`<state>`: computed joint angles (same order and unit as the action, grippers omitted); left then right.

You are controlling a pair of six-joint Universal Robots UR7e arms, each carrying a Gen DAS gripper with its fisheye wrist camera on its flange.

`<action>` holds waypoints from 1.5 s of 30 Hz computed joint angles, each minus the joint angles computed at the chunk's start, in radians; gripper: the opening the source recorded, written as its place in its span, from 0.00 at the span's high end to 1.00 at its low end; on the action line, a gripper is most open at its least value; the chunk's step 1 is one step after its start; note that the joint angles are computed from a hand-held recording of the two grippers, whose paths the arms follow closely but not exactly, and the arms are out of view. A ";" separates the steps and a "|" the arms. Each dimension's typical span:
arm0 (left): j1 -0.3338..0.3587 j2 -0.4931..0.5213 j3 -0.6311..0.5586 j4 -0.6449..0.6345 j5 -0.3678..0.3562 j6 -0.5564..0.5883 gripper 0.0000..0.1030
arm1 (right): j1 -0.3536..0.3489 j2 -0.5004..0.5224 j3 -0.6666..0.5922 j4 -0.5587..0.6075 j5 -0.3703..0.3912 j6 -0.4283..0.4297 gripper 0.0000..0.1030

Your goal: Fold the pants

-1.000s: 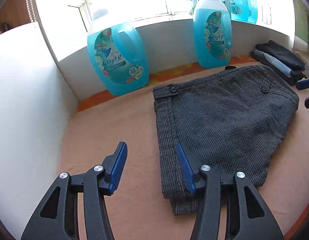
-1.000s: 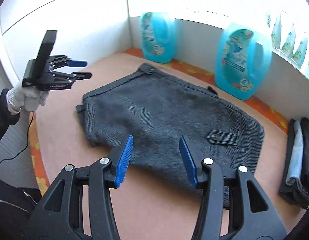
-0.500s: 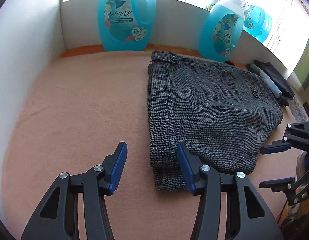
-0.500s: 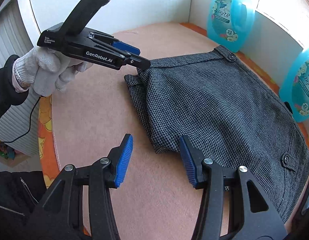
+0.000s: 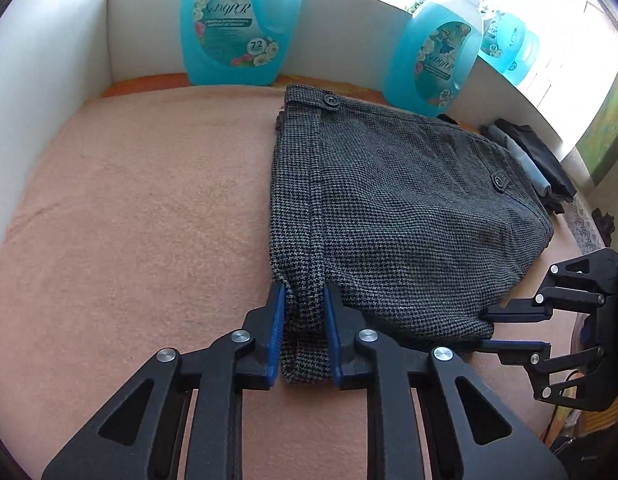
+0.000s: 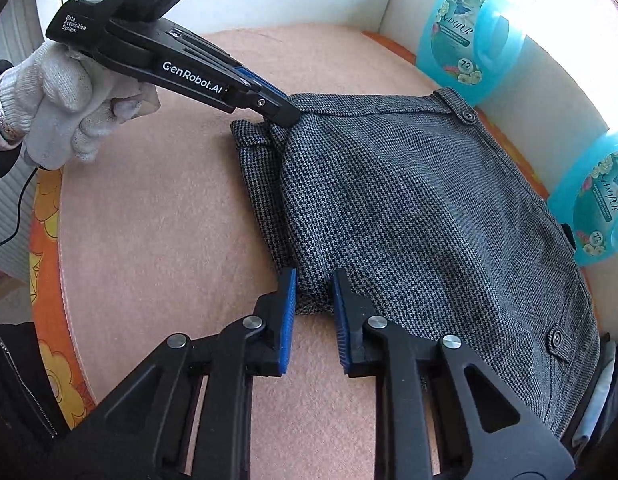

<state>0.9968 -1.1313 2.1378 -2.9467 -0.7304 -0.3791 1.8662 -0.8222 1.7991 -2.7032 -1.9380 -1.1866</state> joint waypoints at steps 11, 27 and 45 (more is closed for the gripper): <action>-0.054 -0.007 0.004 -0.020 0.082 0.033 0.93 | -0.014 -0.047 -0.021 0.068 0.075 0.058 0.87; -0.076 -0.037 0.041 0.119 0.109 -0.111 0.78 | -0.047 -0.062 -0.045 0.213 0.070 0.040 0.87; -0.096 0.138 -0.138 0.003 0.170 0.238 0.74 | -0.201 -0.230 -0.036 0.056 0.189 0.490 0.55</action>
